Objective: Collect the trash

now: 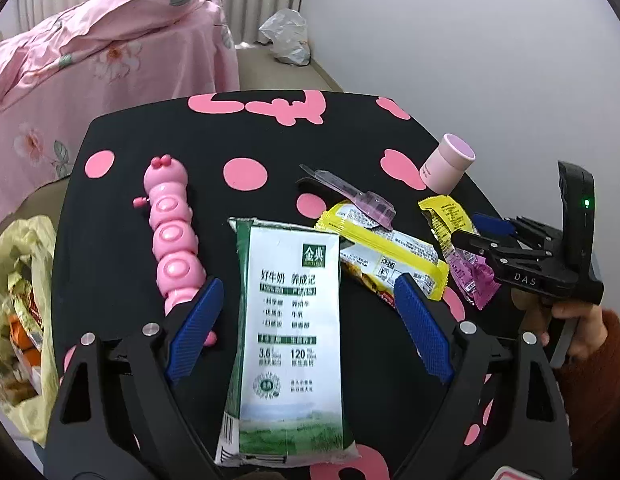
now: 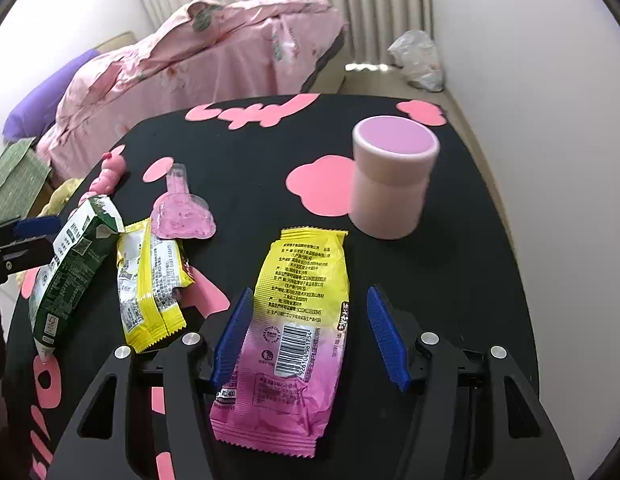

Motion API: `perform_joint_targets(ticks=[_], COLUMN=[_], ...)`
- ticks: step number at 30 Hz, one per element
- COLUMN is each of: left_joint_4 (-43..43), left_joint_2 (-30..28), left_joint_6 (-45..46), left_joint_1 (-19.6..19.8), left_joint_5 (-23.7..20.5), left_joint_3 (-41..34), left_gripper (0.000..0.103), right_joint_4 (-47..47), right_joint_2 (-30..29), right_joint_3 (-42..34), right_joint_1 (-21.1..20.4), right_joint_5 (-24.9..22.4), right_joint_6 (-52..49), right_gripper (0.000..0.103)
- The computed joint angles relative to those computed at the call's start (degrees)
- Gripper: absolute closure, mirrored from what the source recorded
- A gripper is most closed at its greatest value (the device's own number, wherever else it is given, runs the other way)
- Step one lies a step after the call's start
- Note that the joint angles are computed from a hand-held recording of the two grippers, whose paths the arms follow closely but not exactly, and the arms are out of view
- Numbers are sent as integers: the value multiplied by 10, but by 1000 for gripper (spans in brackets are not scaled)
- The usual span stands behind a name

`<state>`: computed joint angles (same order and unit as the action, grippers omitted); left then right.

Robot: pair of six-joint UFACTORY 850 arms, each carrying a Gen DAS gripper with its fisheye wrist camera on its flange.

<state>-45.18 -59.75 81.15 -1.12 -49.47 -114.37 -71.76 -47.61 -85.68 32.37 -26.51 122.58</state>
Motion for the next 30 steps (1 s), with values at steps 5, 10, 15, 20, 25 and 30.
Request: perform_joint_targets(ticks=[5, 10, 15, 20, 25, 30], left_joint_4=[23, 47, 112, 135, -35, -190], left_joint_2=[-8, -13, -48, -81, 12, 91], left_joint_6=[-14, -23, -97, -139, 22, 169], left_joint_1=[-5, -12, -26, -23, 21, 73], left_joint_5=[12, 30, 20, -39, -34, -51], left_joint_3=[-12, -15, -77, -133, 7, 119], left_gripper=[20, 20, 37, 46, 46, 47], right_joint_4=[-12, -117, -130, -137, -134, -106], right_joint_2=[2, 35, 51, 57, 58, 43], right_joint_3=[3, 46, 68, 70, 50, -11], right_joint_1=[2, 38, 63, 75, 89, 106], right_joint_5=[18, -40, -67, -82, -106, -136], right_joint_6=[0, 140, 174, 190, 164, 66], right_gripper=[86, 91, 91, 91, 92, 92])
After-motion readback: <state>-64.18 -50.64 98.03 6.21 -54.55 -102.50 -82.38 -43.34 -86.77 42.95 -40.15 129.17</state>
